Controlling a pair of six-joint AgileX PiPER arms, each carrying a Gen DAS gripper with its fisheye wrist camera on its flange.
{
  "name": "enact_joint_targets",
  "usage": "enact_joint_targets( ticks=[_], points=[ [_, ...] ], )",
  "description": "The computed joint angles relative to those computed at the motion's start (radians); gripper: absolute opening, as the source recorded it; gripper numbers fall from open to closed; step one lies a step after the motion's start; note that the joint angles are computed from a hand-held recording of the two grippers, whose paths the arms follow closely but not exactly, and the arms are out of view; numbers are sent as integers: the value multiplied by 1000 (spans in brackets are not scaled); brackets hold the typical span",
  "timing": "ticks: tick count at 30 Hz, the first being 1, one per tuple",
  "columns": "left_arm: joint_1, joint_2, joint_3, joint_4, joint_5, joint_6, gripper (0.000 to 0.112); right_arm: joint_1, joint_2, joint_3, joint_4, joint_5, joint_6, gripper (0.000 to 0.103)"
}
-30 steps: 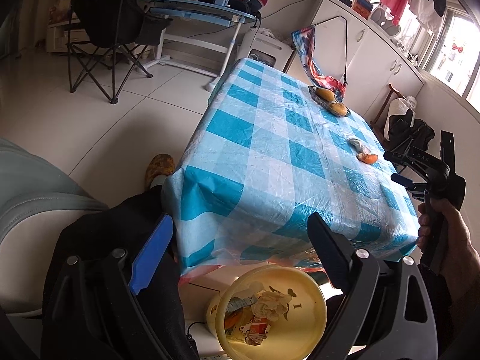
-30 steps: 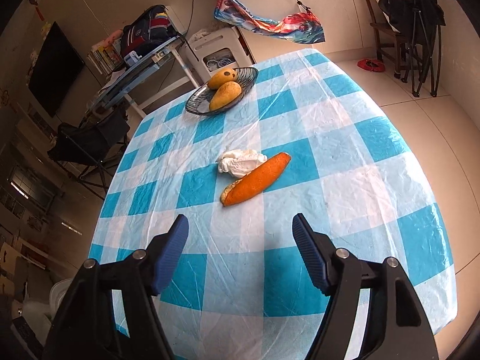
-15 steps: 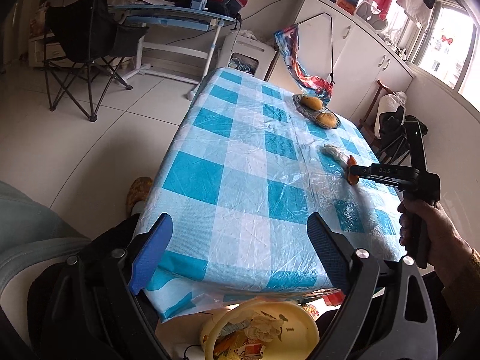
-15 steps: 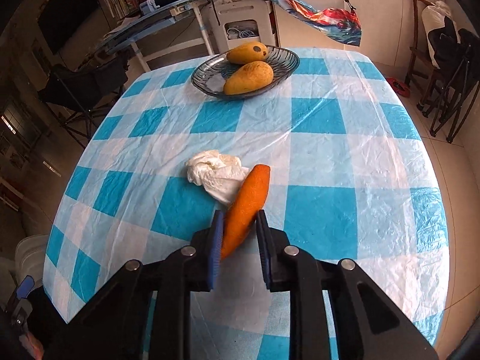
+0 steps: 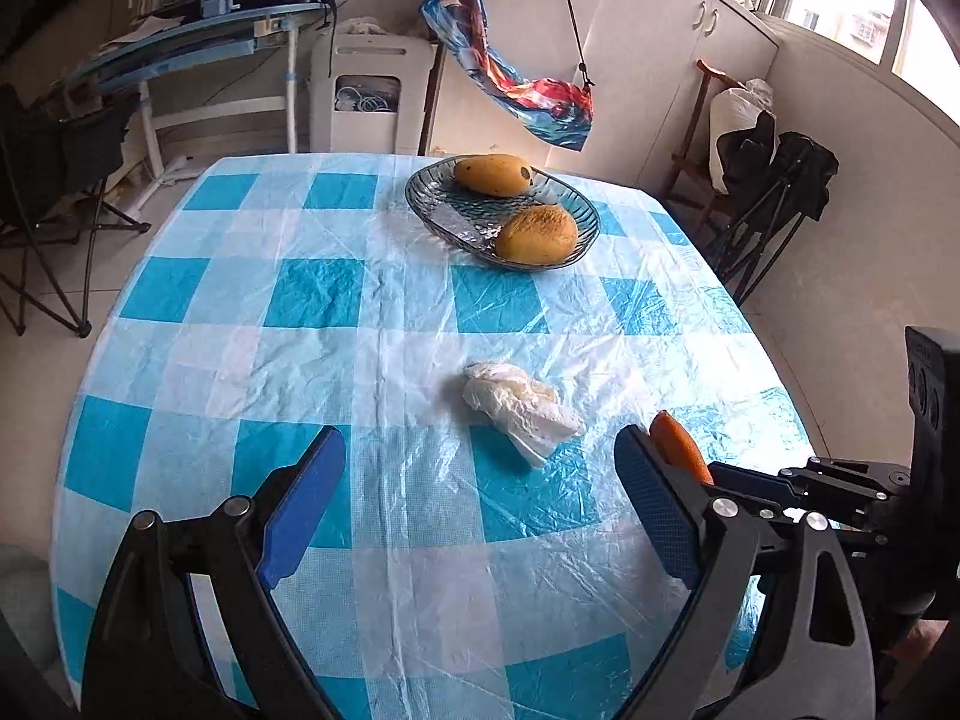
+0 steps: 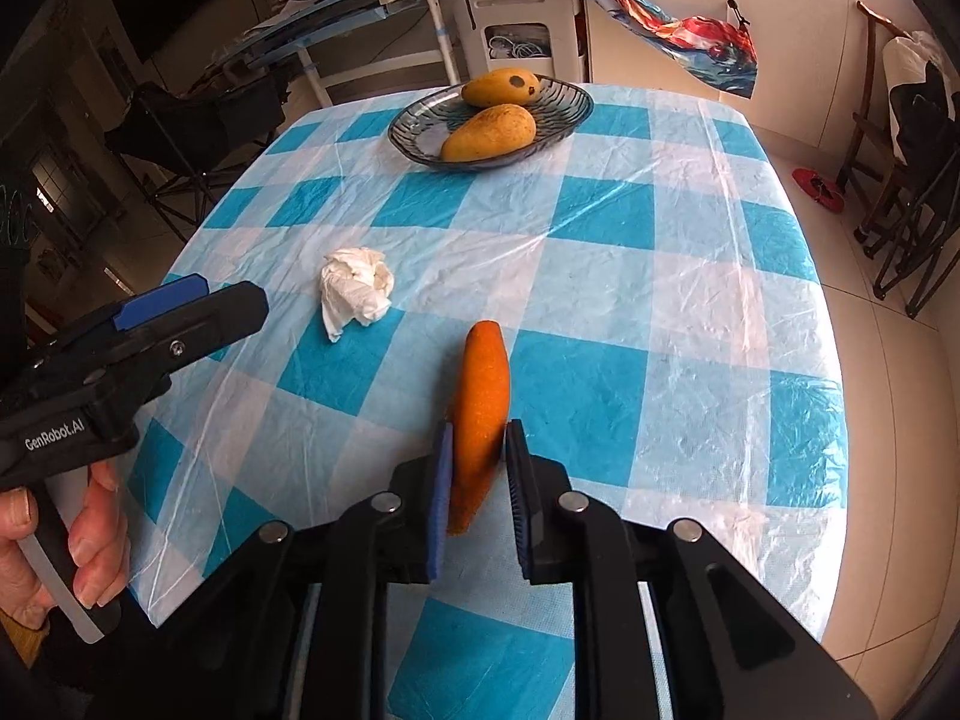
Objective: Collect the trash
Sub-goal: 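Grasp the small white tissue with the left tool while the right tool holds the peel, then carry the peel and tissue over the basin and open both tools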
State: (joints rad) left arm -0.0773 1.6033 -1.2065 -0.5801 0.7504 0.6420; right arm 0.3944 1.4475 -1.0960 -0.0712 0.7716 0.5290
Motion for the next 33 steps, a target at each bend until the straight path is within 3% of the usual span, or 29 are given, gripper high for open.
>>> enact_joint_targets(
  ticks=[4, 6, 7, 9, 14, 21, 33],
  points=[
    [-115, 72, -47, 191, -90, -206, 82, -18, 9, 4, 30, -23, -31, 28],
    [-144, 109, -68, 263, -92, -266, 52, -19, 8, 9, 31, -31, -34, 28],
    [-148, 121, -71, 261, -95, -261, 44, -18, 7, 11, 29, -34, -32, 28],
    [-141, 116, -60, 201, -107, -179, 14, -17, 9, 13, 27, -42, -32, 28],
    [-69, 23, 13, 61, -78, -20, 11, -30, 11, 20, 104, -66, -102, 15],
    [207, -194, 185, -123, 61, 254, 11, 57, -10, 3, 108, -105, -93, 14],
    [693, -391, 252, -218, 367, 570, 11, 322, -116, 83, -83, -232, 243, 14]
  ],
)
